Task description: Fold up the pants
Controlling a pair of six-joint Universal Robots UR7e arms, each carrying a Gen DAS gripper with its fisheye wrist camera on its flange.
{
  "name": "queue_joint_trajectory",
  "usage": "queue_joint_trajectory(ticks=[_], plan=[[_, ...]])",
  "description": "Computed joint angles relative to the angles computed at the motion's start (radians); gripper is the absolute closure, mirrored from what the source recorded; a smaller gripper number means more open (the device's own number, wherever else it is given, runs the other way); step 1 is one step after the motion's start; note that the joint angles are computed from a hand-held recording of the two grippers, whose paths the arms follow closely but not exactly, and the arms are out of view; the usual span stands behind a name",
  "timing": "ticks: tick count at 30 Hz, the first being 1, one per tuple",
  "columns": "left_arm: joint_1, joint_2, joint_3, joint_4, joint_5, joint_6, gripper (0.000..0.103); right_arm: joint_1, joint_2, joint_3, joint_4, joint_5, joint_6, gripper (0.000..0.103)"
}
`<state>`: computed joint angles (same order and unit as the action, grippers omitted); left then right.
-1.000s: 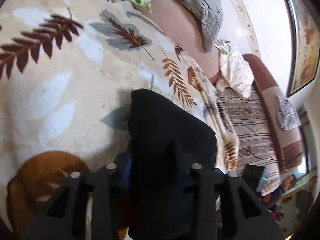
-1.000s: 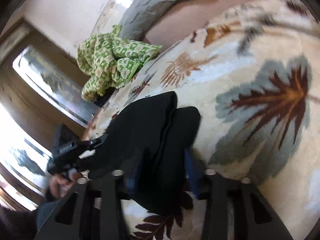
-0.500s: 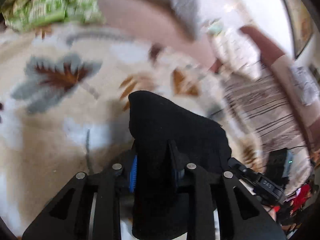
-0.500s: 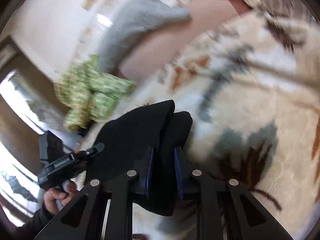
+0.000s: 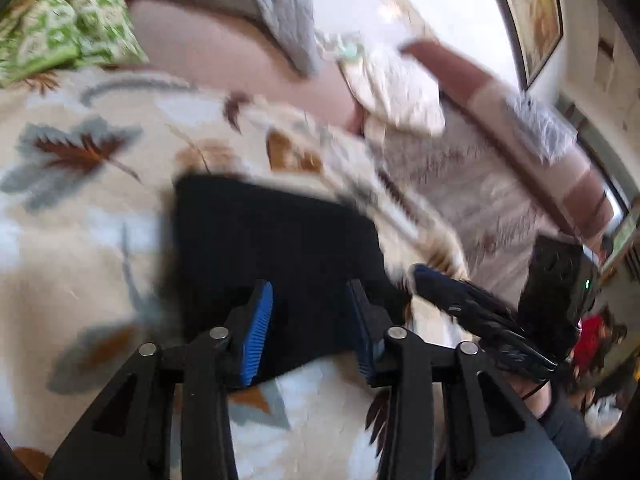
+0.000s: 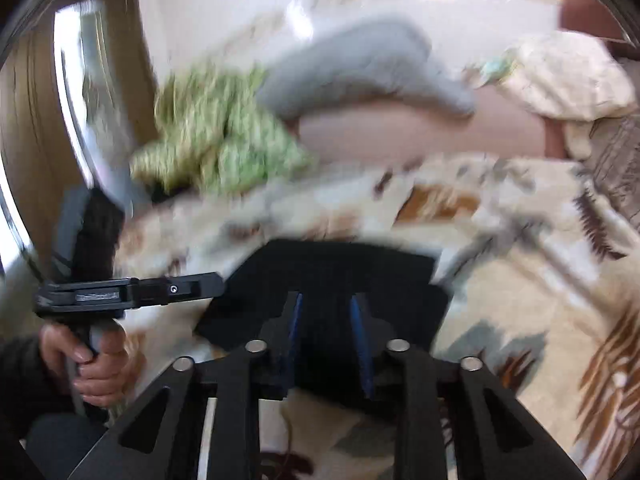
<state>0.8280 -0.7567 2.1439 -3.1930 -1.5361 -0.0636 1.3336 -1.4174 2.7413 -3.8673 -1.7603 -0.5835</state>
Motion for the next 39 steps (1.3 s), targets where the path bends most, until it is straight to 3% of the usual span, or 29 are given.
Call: queue_joint_trajectory(ticks=[1,3,4,7,10,11,12,13,15,17,19,20,22,25,27,28,30,33,36,39], plan=[[0.011,0.006,-0.018,0.04,0.001,-0.017,0.077,0.016,0.05,-0.023,0.021,-0.097,0.016,0.089],[0.026,0.022,-0.044,0.104,0.009,-0.019,0.092,0.006,0.111,-0.031,0.0,-0.165,0.043,0.095],[0.026,0.03,-0.042,0.101,0.02,0.005,0.094,-0.01,0.087,-0.027,0.027,-0.136,0.081,0.095],[0.028,0.027,-0.045,0.104,0.003,0.032,0.094,-0.017,0.066,-0.03,0.056,-0.116,0.087,0.095],[0.009,-0.004,-0.061,0.137,0.014,0.059,0.091,-0.078,-0.041,-0.01,0.133,0.021,0.122,0.096],[-0.004,-0.003,-0.064,0.117,0.031,0.073,0.084,-0.086,-0.068,-0.009,0.126,0.058,0.128,0.095],[-0.016,0.003,-0.072,0.092,0.057,0.088,0.072,-0.082,-0.06,-0.01,0.077,0.07,0.123,0.088],[-0.025,0.01,-0.086,0.072,0.089,0.092,0.066,-0.063,-0.036,-0.022,0.019,0.052,0.116,0.088],[-0.026,0.038,-0.137,0.072,0.126,0.068,0.064,-0.019,0.031,-0.072,-0.082,-0.003,0.086,0.088],[-0.041,0.084,-0.185,0.066,0.225,0.043,0.064,-0.015,0.097,-0.122,-0.155,-0.006,0.066,0.088],[-0.029,0.125,-0.243,0.16,0.254,-0.008,0.064,-0.028,0.114,-0.157,-0.103,-0.018,0.086,0.088],[-0.025,0.151,-0.264,0.205,0.281,-0.028,0.064,-0.026,0.125,-0.185,-0.043,-0.068,0.106,0.088],[-0.04,0.181,-0.253,0.169,0.335,0.0,0.063,-0.041,0.166,-0.22,0.04,-0.146,0.145,0.091],[-0.048,0.182,-0.252,0.165,0.352,-0.016,0.062,-0.017,0.173,-0.223,0.019,-0.178,0.133,0.09],[-0.058,0.165,-0.26,0.213,0.368,-0.033,0.061,-0.024,0.158,-0.204,-0.005,-0.146,0.126,0.089],[-0.079,0.146,-0.246,0.228,0.401,-0.037,0.059,-0.02,0.147,-0.192,-0.019,-0.14,0.125,0.087],[-0.121,0.123,-0.207,0.215,0.458,-0.043,0.041,0.01,0.128,-0.152,-0.07,-0.163,0.12,0.081],[-0.182,0.068,-0.112,0.156,0.533,-0.056,0.023,0.066,0.081,-0.074,-0.133,-0.158,0.115,0.068],[-0.23,0.006,-0.031,0.175,0.569,-0.11,0.017,0.139,0.074,0.012,-0.224,-0.191,0.114,0.056],[-0.295,-0.038,0.046,0.2,0.661,-0.141,0.008,0.198,0.132,0.084,-0.354,-0.242,0.119,0.048]])
